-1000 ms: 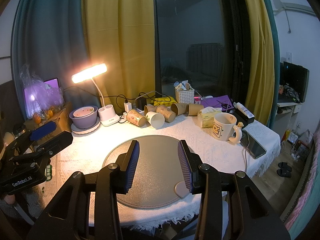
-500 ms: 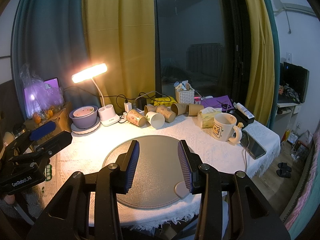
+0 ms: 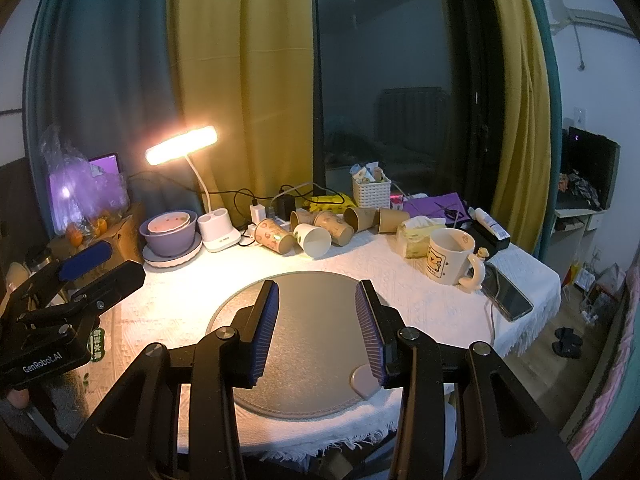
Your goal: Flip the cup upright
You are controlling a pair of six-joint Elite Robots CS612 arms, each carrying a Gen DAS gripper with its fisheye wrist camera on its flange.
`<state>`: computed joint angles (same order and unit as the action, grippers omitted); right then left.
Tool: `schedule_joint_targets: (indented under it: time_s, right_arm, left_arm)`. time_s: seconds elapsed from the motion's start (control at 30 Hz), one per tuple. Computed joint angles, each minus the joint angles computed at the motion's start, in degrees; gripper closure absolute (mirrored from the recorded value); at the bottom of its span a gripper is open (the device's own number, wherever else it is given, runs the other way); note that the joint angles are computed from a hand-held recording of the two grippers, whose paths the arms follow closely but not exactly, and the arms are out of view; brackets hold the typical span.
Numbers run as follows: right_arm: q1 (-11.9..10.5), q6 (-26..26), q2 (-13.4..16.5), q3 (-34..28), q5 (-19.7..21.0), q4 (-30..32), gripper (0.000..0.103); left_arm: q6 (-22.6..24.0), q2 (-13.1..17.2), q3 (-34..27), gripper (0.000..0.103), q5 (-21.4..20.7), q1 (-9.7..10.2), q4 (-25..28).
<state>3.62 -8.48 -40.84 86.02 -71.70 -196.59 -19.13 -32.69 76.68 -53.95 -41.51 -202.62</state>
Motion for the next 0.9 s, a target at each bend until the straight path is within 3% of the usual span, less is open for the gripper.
schedule_joint_targets:
  time_s: [0.73, 0.9]
  right_arm:
    - [-0.1, -0.3, 0.1, -0.1, 0.0, 0.0, 0.061]
    - [0.1, -1.7, 0.2, -0.7, -0.6, 2.4, 0.061]
  left_arm:
    - [0.0, 0.0, 0.0, 0.019, -0.1, 0.02, -0.2]
    - [0.3, 0.0, -1.7, 0.019, -1.2, 0.42, 3.1]
